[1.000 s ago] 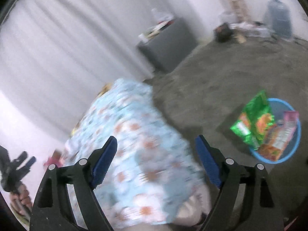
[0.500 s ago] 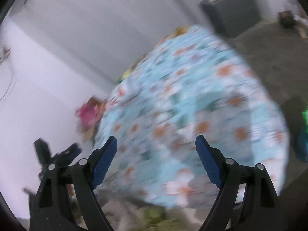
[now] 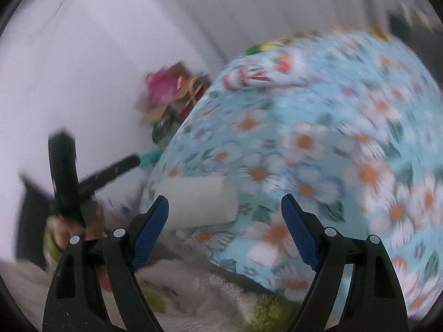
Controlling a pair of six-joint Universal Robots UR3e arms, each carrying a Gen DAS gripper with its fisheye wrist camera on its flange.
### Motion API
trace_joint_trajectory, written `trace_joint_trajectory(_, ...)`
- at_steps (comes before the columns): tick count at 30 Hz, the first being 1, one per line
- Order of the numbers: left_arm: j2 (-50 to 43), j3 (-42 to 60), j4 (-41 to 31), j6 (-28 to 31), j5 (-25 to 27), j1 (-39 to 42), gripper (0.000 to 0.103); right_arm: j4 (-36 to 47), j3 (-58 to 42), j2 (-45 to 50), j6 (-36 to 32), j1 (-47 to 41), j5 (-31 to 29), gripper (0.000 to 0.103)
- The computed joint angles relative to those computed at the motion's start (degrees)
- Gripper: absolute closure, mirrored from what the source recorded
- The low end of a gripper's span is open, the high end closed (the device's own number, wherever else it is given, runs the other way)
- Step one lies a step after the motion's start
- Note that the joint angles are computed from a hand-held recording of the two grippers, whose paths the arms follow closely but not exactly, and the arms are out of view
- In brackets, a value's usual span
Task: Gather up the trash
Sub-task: 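Move both tools back to the bed and grasp the white paper cup with the left tool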
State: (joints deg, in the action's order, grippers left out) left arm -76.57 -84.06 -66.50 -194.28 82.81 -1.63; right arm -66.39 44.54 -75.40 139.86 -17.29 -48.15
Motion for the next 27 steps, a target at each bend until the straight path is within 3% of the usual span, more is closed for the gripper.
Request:
trace_joint_trajectory(5,2.87,-4.48,1.63,-0.41,0.47,1.49,0.018,-11.26,3.21,-2.41,2.02,8.77,-7.11,0.022)
trace_joint_trajectory(8,4.09,-6.66,2.5,-0.4,-0.6,2.93,0.018,-23.89,10.37,-4.6,6.45,15.74,-13.07,0.019)
trace_joint_trajectory(13,4.98,-8.13,3.0,0.9,-3.24,5.06,0.018,-36.37,18.22,-5.98,8.94,22.1,-22.57,0.02)
trace_joint_trajectory(15,5.14,-8.48,3.61,1.89,-3.82,5.32,0.018,-36.56,17.95,-5.37,10.37,21.71,-23.07,0.023)
trace_joint_trajectory(17,5.28,-8.84,4.33,2.34,-4.56,5.6,0.018,-35.35,16.34,-4.32,11.91,20.53,-22.55,0.033)
trace_joint_trajectory(21,4.96,-9.19,5.95,2.27,-8.43,6.58,0.018,-26.17,10.51,-2.24,14.32,13.93,-15.88,0.05)
trace_joint_trajectory(27,1.65,-8.07,9.39,2.4,-19.28,5.99,0.018,-20.53,8.69,-1.77,18.2,4.9,-9.49,0.078)
